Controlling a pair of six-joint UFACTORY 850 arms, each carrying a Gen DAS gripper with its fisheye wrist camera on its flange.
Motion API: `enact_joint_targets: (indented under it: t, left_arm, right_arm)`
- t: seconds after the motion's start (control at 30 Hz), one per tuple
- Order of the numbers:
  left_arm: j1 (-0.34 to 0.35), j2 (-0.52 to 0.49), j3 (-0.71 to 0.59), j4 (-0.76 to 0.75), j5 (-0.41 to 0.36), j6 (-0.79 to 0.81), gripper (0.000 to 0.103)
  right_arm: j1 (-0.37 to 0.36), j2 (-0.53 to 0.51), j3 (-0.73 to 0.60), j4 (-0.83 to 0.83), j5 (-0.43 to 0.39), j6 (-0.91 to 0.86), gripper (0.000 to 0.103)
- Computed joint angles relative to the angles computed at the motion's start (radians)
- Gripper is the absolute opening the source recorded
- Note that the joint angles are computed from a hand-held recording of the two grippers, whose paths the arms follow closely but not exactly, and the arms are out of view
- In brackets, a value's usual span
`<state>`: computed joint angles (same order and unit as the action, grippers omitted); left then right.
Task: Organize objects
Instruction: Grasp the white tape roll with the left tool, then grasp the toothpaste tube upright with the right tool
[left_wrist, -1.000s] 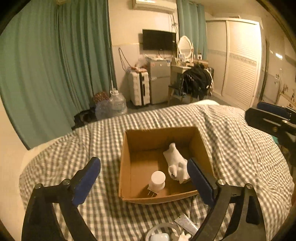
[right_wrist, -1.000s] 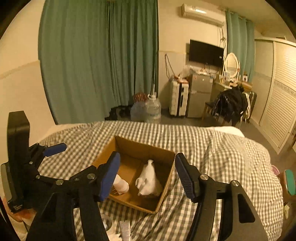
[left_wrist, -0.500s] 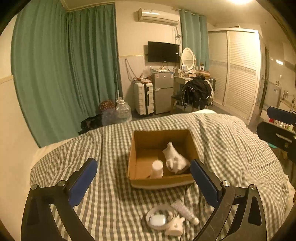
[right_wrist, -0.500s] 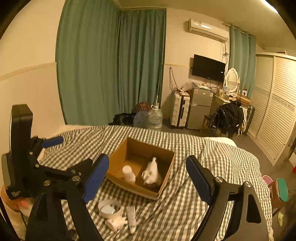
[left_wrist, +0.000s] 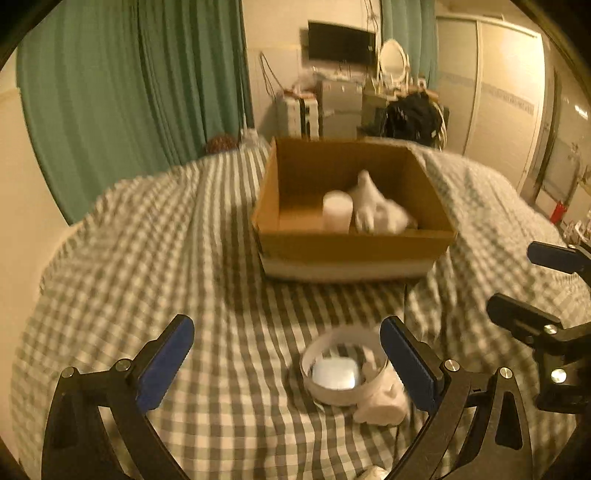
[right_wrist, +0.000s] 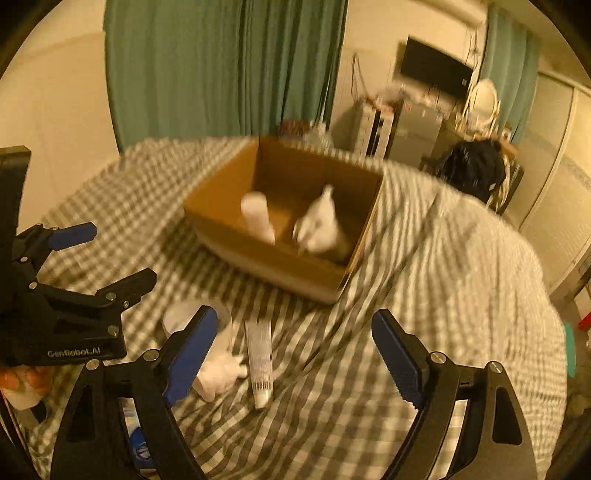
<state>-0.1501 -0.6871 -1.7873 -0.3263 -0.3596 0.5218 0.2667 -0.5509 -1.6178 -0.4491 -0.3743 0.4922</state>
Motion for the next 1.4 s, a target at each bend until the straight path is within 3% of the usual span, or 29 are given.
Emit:
enact_joint_targets:
  t: [0.3, 0.47, 0.73, 0.77, 0.83, 0.87, 0.97, 1.2, 1.27, 1.4]
  left_arm:
    - [-0.015, -0.078, -0.025, 0.045, -0.066, 0.021, 0.103]
    - [-0.015, -0.108, -0.06, -0.049, -0.128, 0.14, 0.103]
    - [-0.033, -0.199, -0.183, -0.001, -0.242, 0.132, 0.103]
    - [-0.028, -0.217, -0.209, -0.024, -0.261, 0.138, 0.101]
    - [-0.019, -0.241, -0.244, -0.073, -0.308, 0.162, 0.085]
    - [-0.015, -0.253, -0.262, -0.098, -0.341, 0.171, 0.084]
    - [-0.016, -0.227, -0.221, -0.109, -0.304, 0.195, 0.084]
    - [0.0, -0.107, -0.067, -0.111, -0.086, 0.171, 0.084]
    - [0.005, -0.105, -0.068, -0.069, -0.071, 0.115, 0.084]
    - [0.01, -0.147, -0.127, -0.052, -0.116, 0.066, 0.084]
  right_arm:
    - [-0.025, -0.124, -0.058, 0.176, -0.079, -0.104, 0.081]
    - [-0.042, -0.119, -0.05, 0.244, -0.076, -0.138, 0.079]
    - [-0.039, -0.138, -0.076, 0.251, -0.094, -0.131, 0.079]
    - [-0.037, -0.141, -0.08, 0.244, -0.098, -0.126, 0.079]
    - [-0.033, -0.145, -0.085, 0.226, -0.104, -0.114, 0.079]
    - [-0.034, -0.145, -0.085, 0.229, -0.104, -0.117, 0.079]
    - [-0.036, -0.144, -0.082, 0.248, -0.101, -0.128, 0.073]
    - [-0.032, -0.186, -0.135, 0.366, -0.156, -0.277, 0.044]
    - [-0.026, -0.209, -0.163, 0.39, -0.186, -0.318, 0.04]
    - [-0.015, -0.269, -0.24, 0.41, -0.27, -0.367, 0.039]
